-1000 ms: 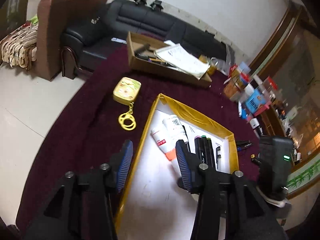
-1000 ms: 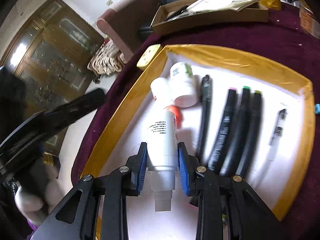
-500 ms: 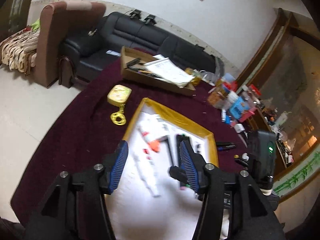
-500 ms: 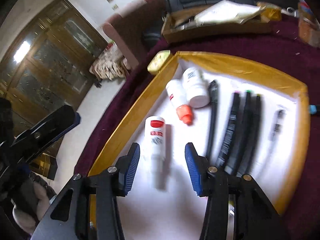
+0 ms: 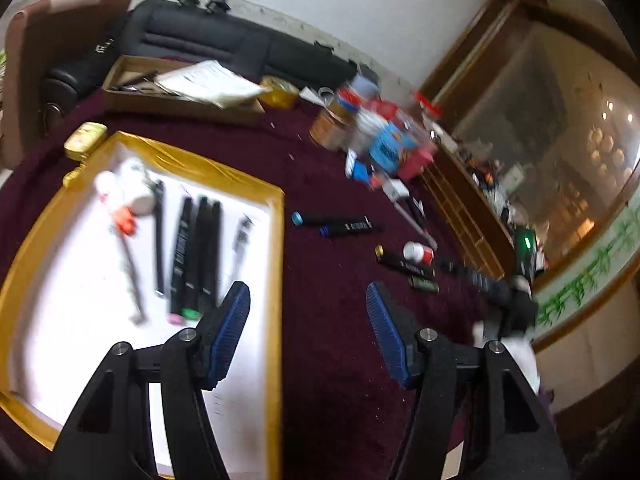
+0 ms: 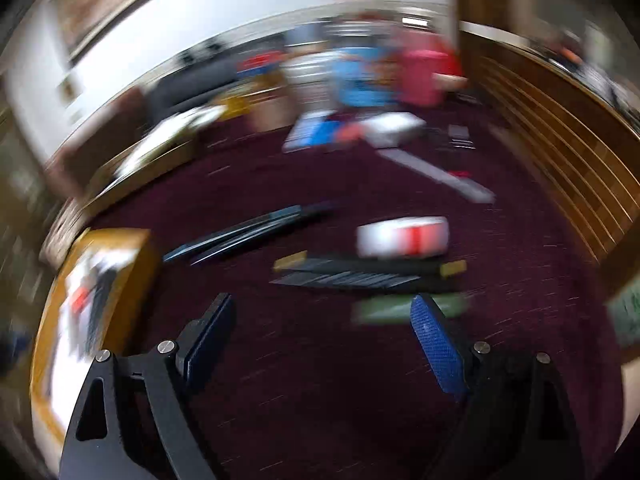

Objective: Organize rigid objects
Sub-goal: 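Grasp the red-label white bottle with the left while the right moves to the black markers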

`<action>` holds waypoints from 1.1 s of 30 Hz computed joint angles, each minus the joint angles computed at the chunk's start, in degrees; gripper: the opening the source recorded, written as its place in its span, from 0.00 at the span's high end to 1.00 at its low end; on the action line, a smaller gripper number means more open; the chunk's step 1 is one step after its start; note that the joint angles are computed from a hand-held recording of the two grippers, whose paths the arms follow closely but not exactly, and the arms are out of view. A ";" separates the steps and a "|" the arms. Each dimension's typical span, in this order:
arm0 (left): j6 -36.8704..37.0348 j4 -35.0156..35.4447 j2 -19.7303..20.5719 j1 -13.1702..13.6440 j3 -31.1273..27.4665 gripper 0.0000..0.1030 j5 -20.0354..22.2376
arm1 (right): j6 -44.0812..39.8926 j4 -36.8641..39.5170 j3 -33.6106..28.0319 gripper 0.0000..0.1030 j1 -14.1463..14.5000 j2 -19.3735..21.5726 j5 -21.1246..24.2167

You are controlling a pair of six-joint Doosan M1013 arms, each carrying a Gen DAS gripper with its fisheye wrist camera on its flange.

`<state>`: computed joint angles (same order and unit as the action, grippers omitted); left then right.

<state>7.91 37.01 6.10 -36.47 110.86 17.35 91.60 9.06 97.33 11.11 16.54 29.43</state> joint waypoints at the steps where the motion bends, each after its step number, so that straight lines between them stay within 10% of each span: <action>1: 1.28 -1.11 0.41 -0.51 -0.55 0.42 0.72 | 0.01 -0.13 -1.05 0.19 -0.78 1.05 0.49; 7: 3.01 -1.42 2.03 -2.93 -2.72 0.42 4.54 | -3.18 1.52 -6.89 0.19 -2.61 6.36 2.83; 10: 6.76 -5.09 2.74 -2.73 -3.39 0.42 4.95 | -5.15 2.82 -8.32 0.47 -2.66 7.96 6.97; 14: 6.52 -5.02 3.41 -2.79 -3.99 0.42 6.55 | -8.34 4.44 -7.31 0.50 -2.24 7.69 7.77; 23: 15.52 -11.71 5.67 -2.32 -5.45 0.42 5.61 | -36.07 32.24 -0.66 0.50 -3.43 3.88 16.26; 33: 32.66 -19.78 13.44 -3.84 -14.30 0.42 11.52 | -53.27 63.31 9.09 0.49 -10.00 0.35 6.33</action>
<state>40.57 17.24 19.54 -40.31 96.56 28.87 38.34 72.38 106.42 1.11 16.89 35.76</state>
